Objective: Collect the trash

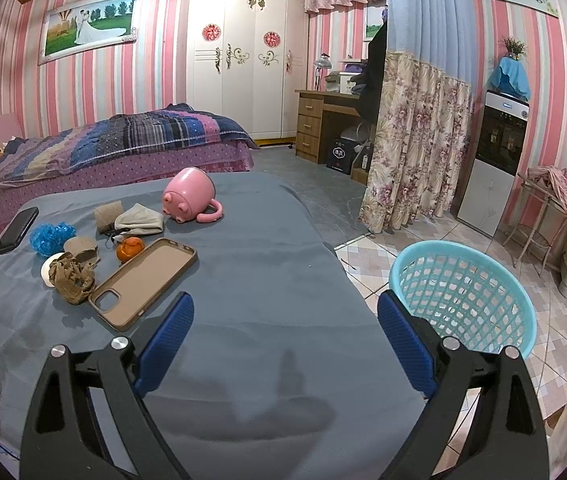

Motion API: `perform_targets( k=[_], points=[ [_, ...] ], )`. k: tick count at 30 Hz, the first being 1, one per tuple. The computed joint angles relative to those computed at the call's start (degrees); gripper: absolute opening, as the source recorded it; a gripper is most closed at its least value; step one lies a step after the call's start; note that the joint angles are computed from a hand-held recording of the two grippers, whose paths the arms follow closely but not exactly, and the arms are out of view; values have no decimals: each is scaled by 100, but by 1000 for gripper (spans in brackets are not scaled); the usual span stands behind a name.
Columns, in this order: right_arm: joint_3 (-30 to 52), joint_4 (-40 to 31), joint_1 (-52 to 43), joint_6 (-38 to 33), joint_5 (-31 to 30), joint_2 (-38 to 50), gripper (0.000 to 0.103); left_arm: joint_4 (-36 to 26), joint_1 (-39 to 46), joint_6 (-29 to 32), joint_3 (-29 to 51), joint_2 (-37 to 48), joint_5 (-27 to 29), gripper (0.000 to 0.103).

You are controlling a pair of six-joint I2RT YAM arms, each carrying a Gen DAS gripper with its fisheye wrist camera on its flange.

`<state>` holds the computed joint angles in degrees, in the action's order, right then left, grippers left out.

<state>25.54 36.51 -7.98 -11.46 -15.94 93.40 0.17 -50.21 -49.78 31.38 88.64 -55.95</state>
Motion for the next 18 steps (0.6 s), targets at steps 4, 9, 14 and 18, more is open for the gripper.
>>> perform_targets(
  k=[4, 9, 14, 18],
  points=[
    [5, 4, -7, -12, -2, 12, 91, -3, 9, -1, -23, -35, 15, 97],
    [1, 3, 10, 0, 11, 2, 91, 19, 32, 37, -46, -43, 36, 97],
    [6, 0, 9, -9, 15, 13, 91, 43, 34, 27, -39, -10, 36, 97],
    [2, 4, 22, -7, 30, 2, 91, 41, 38, 31, -41, -13, 32, 97]
  ],
)
